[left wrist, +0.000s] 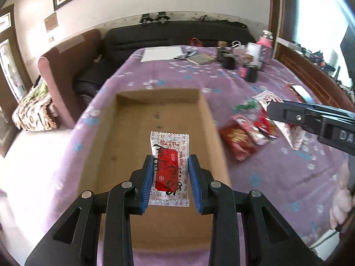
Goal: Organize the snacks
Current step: 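Carry both packets over the cardboard box and open both tools to drop them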
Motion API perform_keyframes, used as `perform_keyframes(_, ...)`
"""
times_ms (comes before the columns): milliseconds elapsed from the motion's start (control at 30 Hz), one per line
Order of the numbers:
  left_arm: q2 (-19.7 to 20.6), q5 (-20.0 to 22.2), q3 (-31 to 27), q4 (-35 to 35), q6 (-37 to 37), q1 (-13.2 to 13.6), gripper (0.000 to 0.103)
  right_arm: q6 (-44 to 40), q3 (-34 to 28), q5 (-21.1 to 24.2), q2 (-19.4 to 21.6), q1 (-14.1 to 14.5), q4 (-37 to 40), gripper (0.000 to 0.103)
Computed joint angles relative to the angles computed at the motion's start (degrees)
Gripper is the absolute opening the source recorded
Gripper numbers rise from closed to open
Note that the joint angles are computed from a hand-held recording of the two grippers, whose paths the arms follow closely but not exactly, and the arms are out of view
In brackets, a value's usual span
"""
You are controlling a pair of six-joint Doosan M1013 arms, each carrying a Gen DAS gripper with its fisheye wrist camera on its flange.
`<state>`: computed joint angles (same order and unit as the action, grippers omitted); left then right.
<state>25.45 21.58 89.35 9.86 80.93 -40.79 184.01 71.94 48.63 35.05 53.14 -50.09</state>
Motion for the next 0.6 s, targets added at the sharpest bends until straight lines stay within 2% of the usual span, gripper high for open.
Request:
perform_keyframes(100,1.9,1.9,-2.7,3.3,-1.7,0.7,0.029,-4.0,-3.2,-0.4,1.7,-1.3,3.2,0.027)
perform_keyframes(300,6.1,6.4,-8.6,5.3,-1.7,2.2,0.029,-10.3,-8.9,-1.6,5.3,-4.5,10.8,0.027)
perform_keyframes(467,9.3,9.9,-13.2,4.3,-1.1,3.1,0.029,-14.6,-13.5,-0.7,9.0,-6.8,16.0,0.027)
perform_keyframes(600,11.9,13.3,-16.9,0.9,1.5,3.7,0.029,-17.1,-15.7,-0.6,11.1,-8.0,19.2,0.027)
